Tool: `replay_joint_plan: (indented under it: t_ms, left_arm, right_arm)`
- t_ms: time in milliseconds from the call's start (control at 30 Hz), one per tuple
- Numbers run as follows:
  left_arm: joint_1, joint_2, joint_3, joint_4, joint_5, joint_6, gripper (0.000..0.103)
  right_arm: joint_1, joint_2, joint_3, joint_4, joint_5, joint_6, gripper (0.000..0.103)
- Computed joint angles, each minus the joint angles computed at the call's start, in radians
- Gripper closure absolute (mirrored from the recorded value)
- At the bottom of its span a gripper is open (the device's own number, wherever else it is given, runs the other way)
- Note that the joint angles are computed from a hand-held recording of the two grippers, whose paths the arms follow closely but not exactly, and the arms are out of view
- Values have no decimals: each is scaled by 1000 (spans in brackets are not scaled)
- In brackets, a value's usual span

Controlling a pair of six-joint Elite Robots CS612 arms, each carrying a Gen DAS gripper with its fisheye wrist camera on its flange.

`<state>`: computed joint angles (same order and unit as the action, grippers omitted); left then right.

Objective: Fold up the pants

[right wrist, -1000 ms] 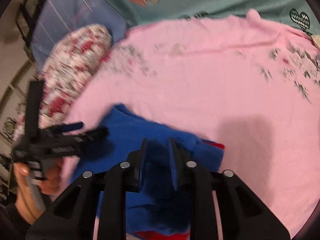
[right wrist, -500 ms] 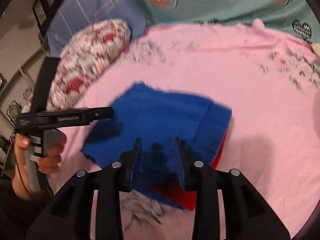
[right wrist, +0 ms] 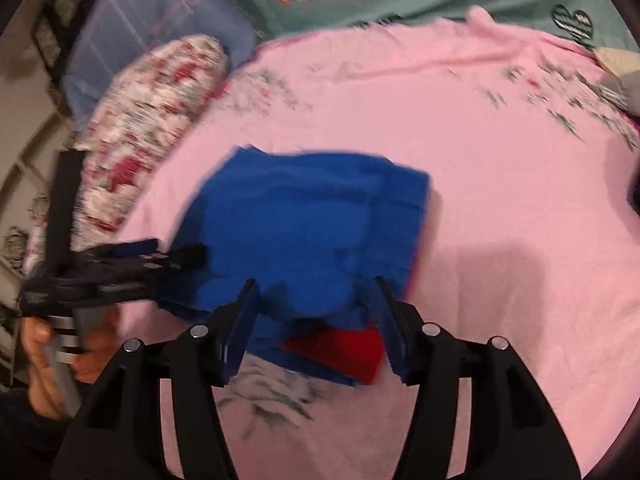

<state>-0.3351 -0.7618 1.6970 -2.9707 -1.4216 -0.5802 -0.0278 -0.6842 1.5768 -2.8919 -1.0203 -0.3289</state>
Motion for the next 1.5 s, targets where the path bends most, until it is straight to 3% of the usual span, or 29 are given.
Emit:
replay_joint_plan:
  t_ms: [33,100,233,367,500,633,767,933,1033,1167,1233,1400,1433,1500]
  left_arm:
    - [1,0,-1,0,-8,2,2]
    - [7,1,-4,-2,-32,10,2]
    - [25,11,-25,7,-125,13,2]
    - [38,24,-55,26,-213,41,2]
    - [42,42,-89,64,-257,58,2]
    - [51,66,-124,79,-370,79,6]
    - [33,78,-146,92,-331,139,6]
    - [44,83,-155,92,-375,129,6]
    - [52,76,-141,79,-395,116,11]
    - [64,75,-132,35,-408,68,14]
    - [71,84,-145,48,-440,60,23]
    - [59,92,-165,69,-403,86,26]
    - [57,92,-165,67,-392,87,29]
    - [47,85,-158,70,-344,93,46]
  right_arm:
    - [1,1,0,-6,-29,5,44]
    - [-16,1,-1,26,30,21,42]
    - [-39,4,-3,26,77,85,22]
    - [-53,36,-50,84,153,183,21]
    - [-53,65,-98,178,197,221,21]
    - [-49,72,-110,173,214,228,20]
    - [-33,77,-114,158,208,192,20]
    - [-24,89,-120,111,209,239,17]
    - [-21,84,-119,116,189,225,17]
    - [-27,66,-98,71,128,229,17]
    - [-31,62,-92,53,119,224,17]
    - [-21,83,-127,141,156,192,17]
    - [-14,85,-126,118,148,187,17]
    - [6,85,-123,70,96,174,16]
